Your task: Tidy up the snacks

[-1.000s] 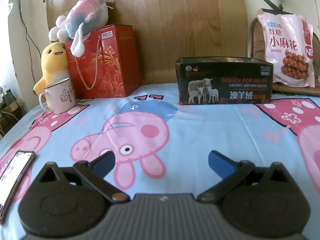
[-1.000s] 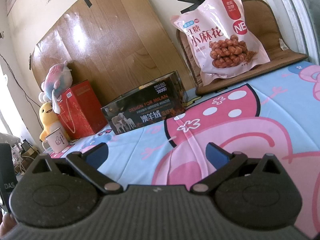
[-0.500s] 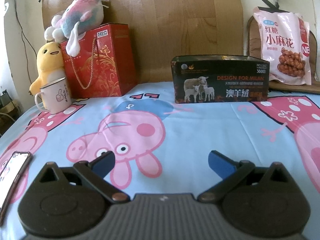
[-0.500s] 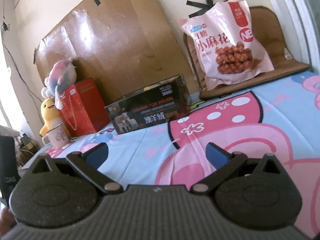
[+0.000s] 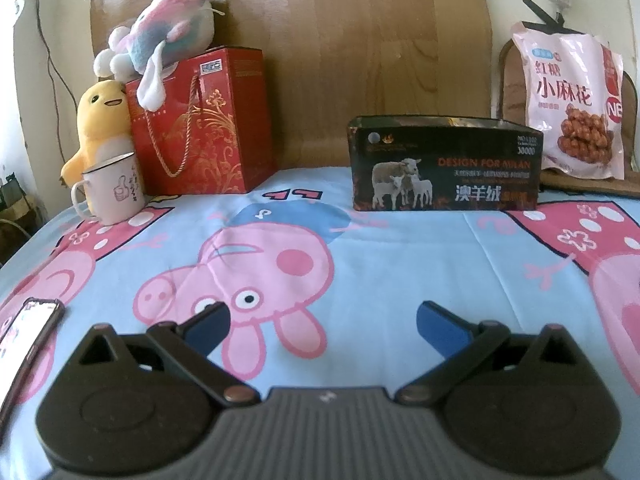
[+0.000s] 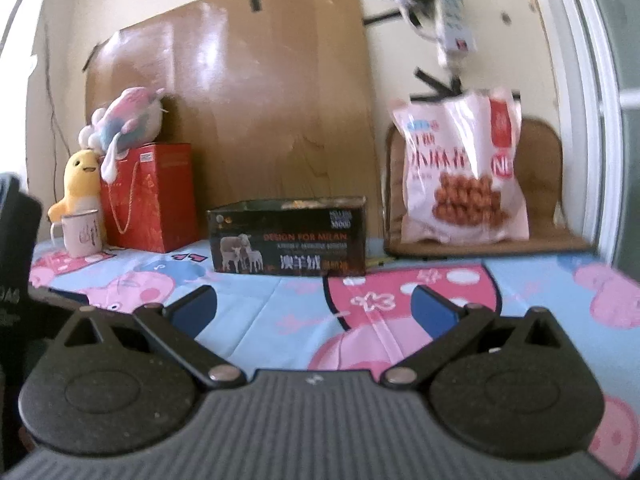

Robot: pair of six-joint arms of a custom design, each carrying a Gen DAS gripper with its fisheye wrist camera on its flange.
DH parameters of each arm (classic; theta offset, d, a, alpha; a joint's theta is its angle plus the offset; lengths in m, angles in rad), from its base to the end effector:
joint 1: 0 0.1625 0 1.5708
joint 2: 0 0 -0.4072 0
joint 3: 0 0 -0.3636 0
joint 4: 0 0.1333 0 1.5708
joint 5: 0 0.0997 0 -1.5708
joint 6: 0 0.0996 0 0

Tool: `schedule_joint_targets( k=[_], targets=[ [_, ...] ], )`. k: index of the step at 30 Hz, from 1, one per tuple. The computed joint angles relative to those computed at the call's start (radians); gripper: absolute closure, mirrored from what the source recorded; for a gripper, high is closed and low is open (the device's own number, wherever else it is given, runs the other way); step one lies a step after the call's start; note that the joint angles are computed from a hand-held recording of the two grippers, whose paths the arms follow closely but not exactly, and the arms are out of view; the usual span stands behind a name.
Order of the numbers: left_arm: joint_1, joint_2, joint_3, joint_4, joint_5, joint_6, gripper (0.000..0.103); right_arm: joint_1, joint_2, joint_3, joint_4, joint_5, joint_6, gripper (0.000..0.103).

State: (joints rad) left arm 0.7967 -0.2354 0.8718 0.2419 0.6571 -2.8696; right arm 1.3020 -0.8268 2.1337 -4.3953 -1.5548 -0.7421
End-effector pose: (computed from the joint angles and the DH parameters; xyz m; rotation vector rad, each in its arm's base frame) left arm -0.3030 -0.6135 -0.0691 0.7651 2.1122 -1.0431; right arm 0.0038 -0.4941 0.2054 0.4594 -1.8434 1.5834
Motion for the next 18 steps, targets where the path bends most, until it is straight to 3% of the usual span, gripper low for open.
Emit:
schedule_joint_targets(
  k=[4, 18],
  targets=[
    [0.001, -0.002, 0.002, -0.005, -0.001, -0.006, 0.0, 0.005, 0.007, -0.009, -0.005, -0.004, -0.034, 0.0],
    [-0.001, -0.011, 0.022, -0.032, -0.003, 0.009, 0.0, 0.003, 0.023, -0.008, -0.049, 0.003, -0.023, 0.0]
  ],
)
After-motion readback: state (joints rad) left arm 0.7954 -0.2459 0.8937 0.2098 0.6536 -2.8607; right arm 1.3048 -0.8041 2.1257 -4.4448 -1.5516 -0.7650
